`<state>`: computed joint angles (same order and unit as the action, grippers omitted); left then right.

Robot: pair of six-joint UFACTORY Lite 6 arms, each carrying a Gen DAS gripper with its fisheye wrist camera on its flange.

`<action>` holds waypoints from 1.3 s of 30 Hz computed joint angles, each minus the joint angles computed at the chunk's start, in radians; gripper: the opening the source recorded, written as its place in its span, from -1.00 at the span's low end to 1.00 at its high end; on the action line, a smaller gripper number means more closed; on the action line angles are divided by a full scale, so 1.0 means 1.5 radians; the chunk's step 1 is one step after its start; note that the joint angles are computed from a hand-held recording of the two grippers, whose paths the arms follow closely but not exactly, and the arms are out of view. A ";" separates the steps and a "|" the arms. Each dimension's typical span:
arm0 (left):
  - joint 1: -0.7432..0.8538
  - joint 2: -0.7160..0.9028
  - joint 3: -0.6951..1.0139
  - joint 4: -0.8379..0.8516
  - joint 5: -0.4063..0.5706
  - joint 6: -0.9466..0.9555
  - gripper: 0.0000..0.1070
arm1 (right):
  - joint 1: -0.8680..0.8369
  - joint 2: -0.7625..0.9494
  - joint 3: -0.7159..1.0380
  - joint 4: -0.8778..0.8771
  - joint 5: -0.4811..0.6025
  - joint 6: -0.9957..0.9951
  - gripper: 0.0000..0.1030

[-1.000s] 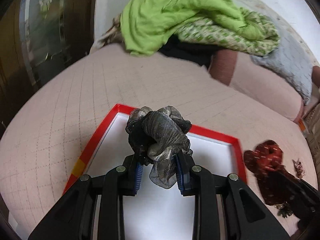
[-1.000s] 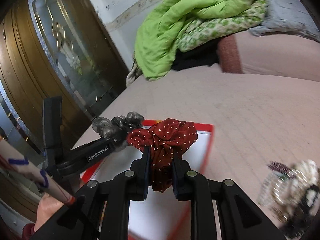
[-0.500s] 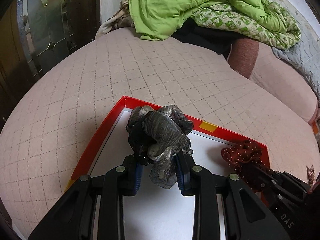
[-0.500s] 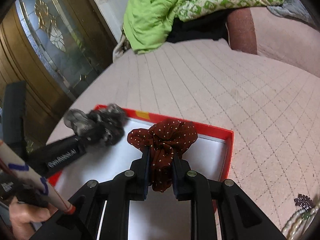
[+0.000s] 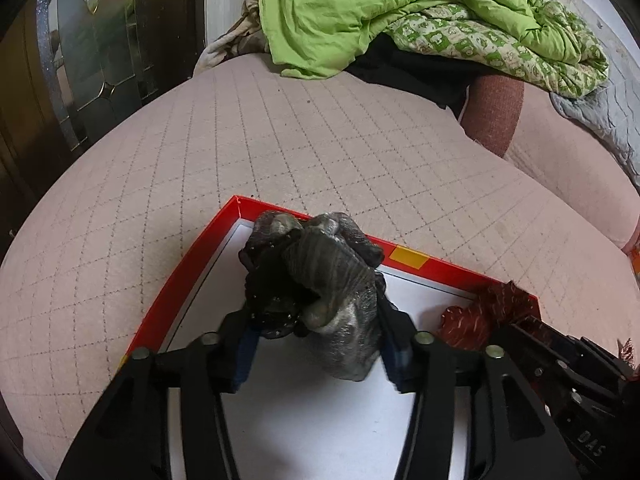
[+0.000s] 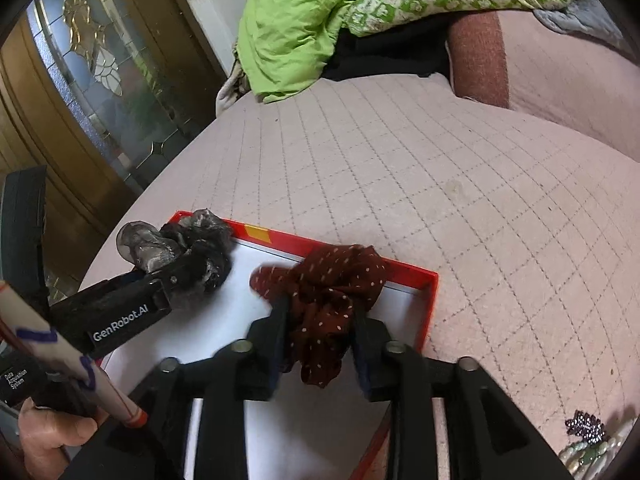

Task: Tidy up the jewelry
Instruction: 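Lower both scrunchies into the tray and open both grippers, then move the left gripper to the black hair claw and grasp it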

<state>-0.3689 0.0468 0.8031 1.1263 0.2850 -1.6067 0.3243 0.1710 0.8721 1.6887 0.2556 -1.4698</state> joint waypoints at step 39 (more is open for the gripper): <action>-0.235 -0.195 -0.092 0.239 0.201 -0.378 0.23 | -0.287 -0.493 -0.290 -0.154 0.267 0.106 0.24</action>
